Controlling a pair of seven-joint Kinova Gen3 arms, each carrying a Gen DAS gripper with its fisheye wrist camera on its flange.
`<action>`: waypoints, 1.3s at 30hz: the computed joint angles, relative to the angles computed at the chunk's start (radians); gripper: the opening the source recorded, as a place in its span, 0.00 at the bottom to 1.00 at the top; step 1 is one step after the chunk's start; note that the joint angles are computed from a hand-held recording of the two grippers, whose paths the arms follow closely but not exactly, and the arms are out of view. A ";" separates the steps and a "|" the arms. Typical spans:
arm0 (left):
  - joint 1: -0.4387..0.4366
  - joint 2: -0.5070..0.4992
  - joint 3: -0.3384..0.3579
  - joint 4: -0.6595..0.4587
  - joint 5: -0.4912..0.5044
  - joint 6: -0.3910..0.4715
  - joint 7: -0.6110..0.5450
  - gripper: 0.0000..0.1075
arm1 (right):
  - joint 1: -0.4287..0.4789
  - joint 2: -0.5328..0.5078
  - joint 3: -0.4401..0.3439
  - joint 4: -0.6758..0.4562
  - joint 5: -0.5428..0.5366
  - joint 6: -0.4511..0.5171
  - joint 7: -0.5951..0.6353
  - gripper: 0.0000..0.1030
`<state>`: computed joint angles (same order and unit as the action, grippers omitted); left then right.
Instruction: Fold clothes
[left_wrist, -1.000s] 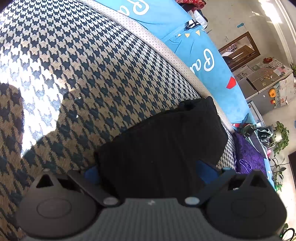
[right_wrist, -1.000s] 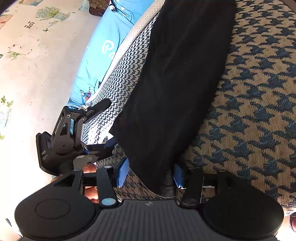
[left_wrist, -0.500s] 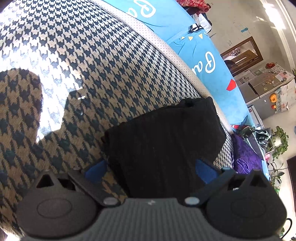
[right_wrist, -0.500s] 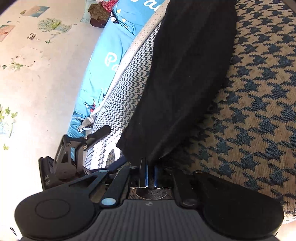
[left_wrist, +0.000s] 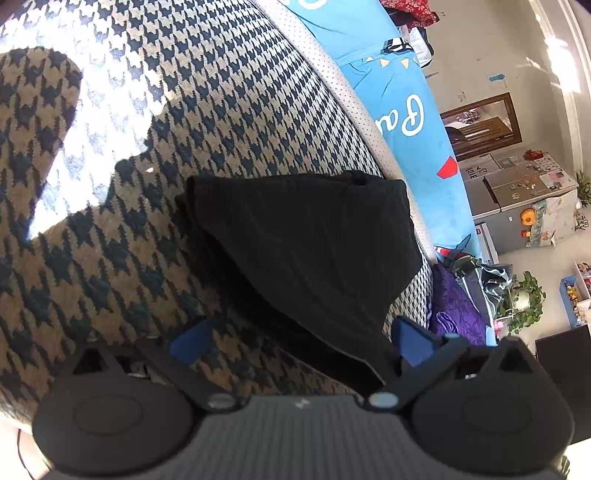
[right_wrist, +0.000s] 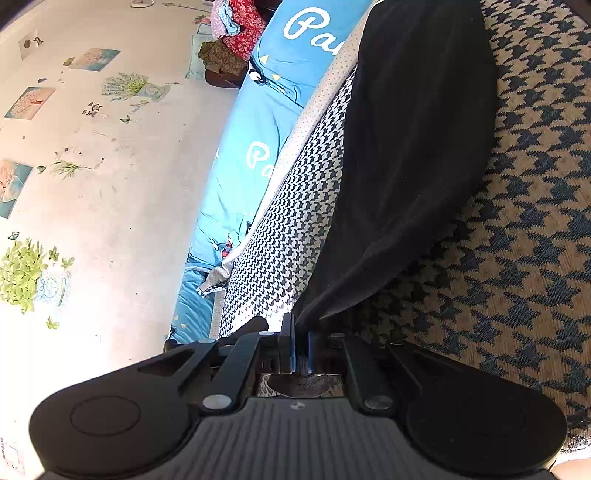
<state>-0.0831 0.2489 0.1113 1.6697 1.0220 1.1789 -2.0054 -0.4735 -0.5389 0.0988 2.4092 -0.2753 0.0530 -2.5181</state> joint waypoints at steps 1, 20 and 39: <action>0.005 0.002 0.003 0.001 0.005 -0.008 0.004 0.96 | 0.002 -0.004 0.000 0.001 -0.001 -0.001 -0.002 0.08; 0.088 0.022 0.038 -0.014 -0.076 -0.248 0.183 0.14 | 0.011 0.016 0.013 -0.012 -0.034 0.112 -0.003 0.10; 0.092 0.018 0.050 -0.035 -0.147 -0.274 0.170 0.06 | 0.099 0.077 -0.099 -0.018 -0.085 0.145 0.004 0.13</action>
